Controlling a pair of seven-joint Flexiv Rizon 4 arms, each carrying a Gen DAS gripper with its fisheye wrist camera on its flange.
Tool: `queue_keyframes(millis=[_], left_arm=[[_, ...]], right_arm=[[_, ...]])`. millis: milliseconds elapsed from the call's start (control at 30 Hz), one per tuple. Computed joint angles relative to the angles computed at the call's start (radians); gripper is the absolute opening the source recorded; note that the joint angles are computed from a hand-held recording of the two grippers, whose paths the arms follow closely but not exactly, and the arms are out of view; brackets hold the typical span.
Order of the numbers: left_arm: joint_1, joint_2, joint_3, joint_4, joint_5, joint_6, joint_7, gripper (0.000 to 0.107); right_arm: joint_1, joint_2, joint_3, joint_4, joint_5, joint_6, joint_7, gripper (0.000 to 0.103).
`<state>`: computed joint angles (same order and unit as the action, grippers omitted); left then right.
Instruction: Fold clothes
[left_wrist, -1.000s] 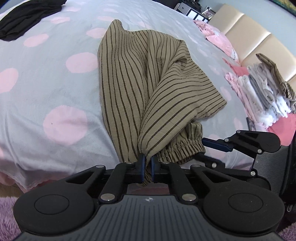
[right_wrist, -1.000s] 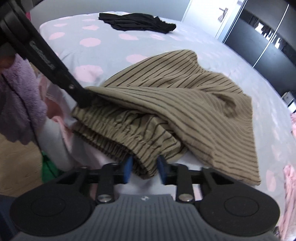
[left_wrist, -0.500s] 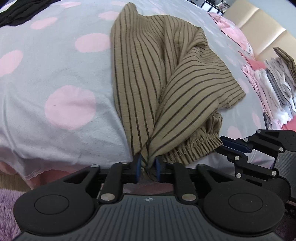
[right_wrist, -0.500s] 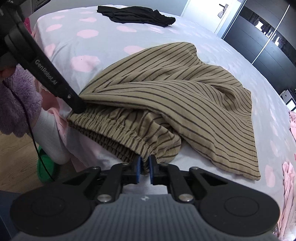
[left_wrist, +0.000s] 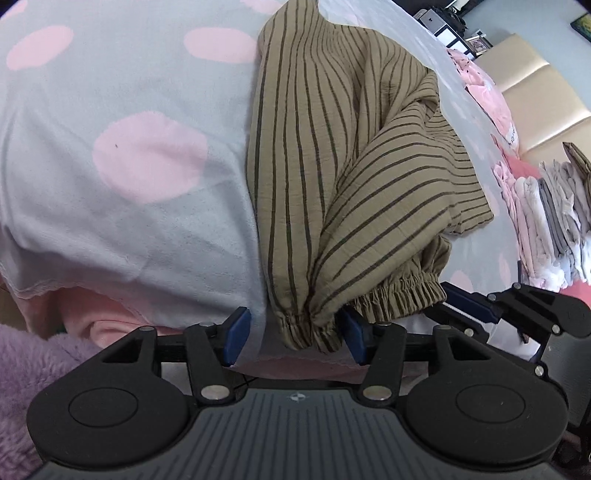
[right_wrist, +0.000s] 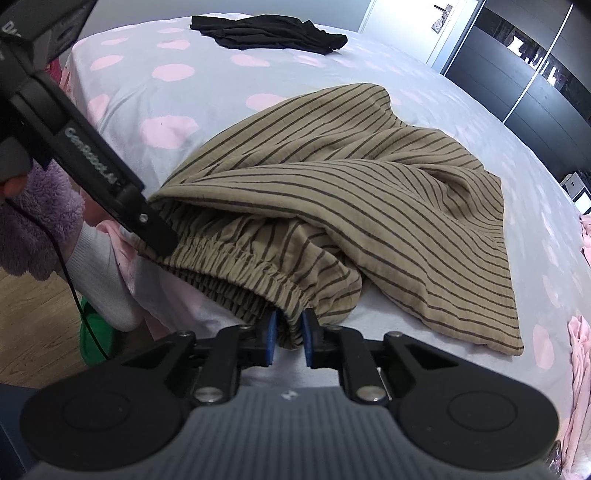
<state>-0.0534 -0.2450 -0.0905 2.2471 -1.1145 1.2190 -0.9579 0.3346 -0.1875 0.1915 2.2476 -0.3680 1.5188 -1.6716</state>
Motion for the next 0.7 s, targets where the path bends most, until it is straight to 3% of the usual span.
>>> queue_keyframes(millis=[133,233,367,500,567,633,700], left_arm=[[0.001,-0.004,-0.015,0.007,-0.097,-0.006,0.045,0.047],[-0.005,0.000,-0.015,0.006,-0.187,-0.044,0.094,0.029],[-0.028,-0.008,-0.004,0.002,-0.247,-0.041,0.117,0.030],[-0.034,-0.027,0.002,-0.009,-0.301,-0.058,0.117,0.043],[-0.037,-0.030,0.007,-0.011,-0.306,-0.064,0.122,0.040],[-0.035,-0.021,0.014,-0.007,-0.294,-0.076,0.129,0.031],[-0.032,-0.007,0.019,0.000,-0.298,-0.091,0.137,0.024]], right_arm=[[-0.010,-0.003,0.015,-0.009,0.024,-0.007,-0.015,0.017],[-0.012,-0.006,0.018,-0.020,0.042,-0.021,-0.017,0.020],[-0.010,-0.007,0.017,-0.027,0.050,-0.036,-0.009,0.020],[-0.006,-0.008,0.013,-0.026,0.045,-0.031,-0.011,0.022],[-0.013,-0.007,0.021,-0.029,0.057,-0.032,-0.021,0.022],[-0.024,-0.004,0.035,-0.029,0.078,-0.027,-0.044,0.023],[-0.036,0.006,0.048,-0.017,0.095,-0.004,-0.078,0.035]])
